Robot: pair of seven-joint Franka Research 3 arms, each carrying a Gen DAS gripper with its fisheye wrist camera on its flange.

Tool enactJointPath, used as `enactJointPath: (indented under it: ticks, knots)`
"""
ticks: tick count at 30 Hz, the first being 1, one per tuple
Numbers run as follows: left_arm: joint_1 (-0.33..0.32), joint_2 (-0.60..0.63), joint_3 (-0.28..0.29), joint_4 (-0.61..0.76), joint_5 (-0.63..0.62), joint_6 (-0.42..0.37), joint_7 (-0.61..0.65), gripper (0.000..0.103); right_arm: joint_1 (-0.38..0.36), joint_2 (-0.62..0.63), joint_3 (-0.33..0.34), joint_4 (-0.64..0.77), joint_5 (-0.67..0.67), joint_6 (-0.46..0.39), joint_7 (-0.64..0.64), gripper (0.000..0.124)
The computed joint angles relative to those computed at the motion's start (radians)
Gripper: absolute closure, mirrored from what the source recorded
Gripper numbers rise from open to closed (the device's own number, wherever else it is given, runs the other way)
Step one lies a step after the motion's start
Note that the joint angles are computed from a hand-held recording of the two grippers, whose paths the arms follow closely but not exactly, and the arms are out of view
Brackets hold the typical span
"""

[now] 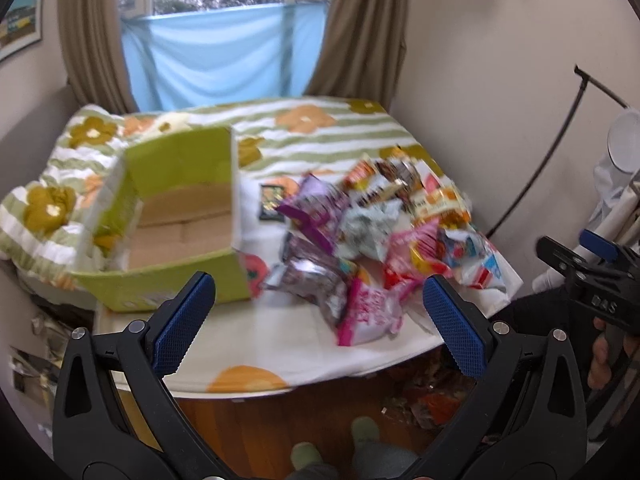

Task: Organize snacks
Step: 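Grasp the pink-white packet with the left tool while the right tool grasps the white-blue packet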

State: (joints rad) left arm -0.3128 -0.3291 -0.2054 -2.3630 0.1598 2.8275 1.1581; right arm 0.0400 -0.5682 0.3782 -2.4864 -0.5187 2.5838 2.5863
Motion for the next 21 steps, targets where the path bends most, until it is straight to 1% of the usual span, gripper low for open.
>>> enactJointPath:
  ticks: [2, 3, 5, 6, 9, 10, 13, 15, 16, 17, 18, 20, 21]
  knots:
    - [0.019, 0.042, -0.039, 0.006, 0.042, 0.013, -0.040, 0.000, 0.008, 0.020, -0.036, -0.021, 0.013, 0.036, -0.035, 0.023]
    - [0.031, 0.061, -0.060, 0.013, 0.073, 0.013, -0.070, 0.000, 0.007, 0.038, -0.057, -0.034, 0.018, 0.070, -0.056, 0.023]
    - [0.064, 0.114, -0.114, 0.034, 0.166, 0.016, -0.170, 0.000, 0.005, 0.071, -0.080, -0.044, 0.029, 0.109, -0.100, 0.023]
    - [0.065, 0.140, -0.124, 0.045, 0.199, 0.019, -0.209, 0.000, 0.010, 0.098, -0.102, -0.048, 0.042, 0.135, -0.139, 0.023]
    - [0.044, 0.209, -0.130, 0.076, 0.260, 0.025, -0.286, 0.000, 0.022, 0.161, -0.148, -0.051, 0.089, 0.196, -0.239, 0.023]
    - [0.037, 0.246, -0.135, 0.096, 0.296, 0.023, -0.317, 0.000, 0.027, 0.182, -0.164, -0.050, 0.111, 0.215, -0.274, 0.023]
    - [0.006, 0.330, -0.125, 0.148, 0.408, 0.004, -0.403, 0.002, 0.044, 0.243, -0.212, -0.053, 0.185, 0.281, -0.387, 0.023]
    - [-0.023, 0.396, -0.110, 0.192, 0.455, -0.019, -0.439, 0.006, 0.066, 0.289, -0.247, -0.050, 0.251, 0.321, -0.479, 0.023]
    - [-0.038, 0.424, -0.100, 0.211, 0.466, -0.027, -0.449, 0.009, 0.078, 0.300, -0.259, -0.048, 0.285, 0.326, -0.520, 0.023]
    - [-0.048, 0.443, -0.092, 0.222, 0.461, -0.034, -0.445, 0.012, 0.099, 0.321, -0.281, -0.045, 0.332, 0.338, -0.578, 0.023]
    - [-0.059, 0.465, -0.084, 0.236, 0.464, -0.040, -0.448, 0.014, 0.104, 0.337, -0.286, -0.042, 0.361, 0.346, -0.612, 0.023]
    - [-0.075, 0.505, -0.069, 0.259, 0.461, -0.052, -0.444, 0.023, 0.124, 0.368, -0.304, -0.033, 0.432, 0.356, -0.689, 0.023]
    - [-0.080, 0.519, -0.064, 0.267, 0.454, -0.056, -0.438, 0.026, 0.138, 0.385, -0.317, -0.030, 0.474, 0.364, -0.734, 0.023]
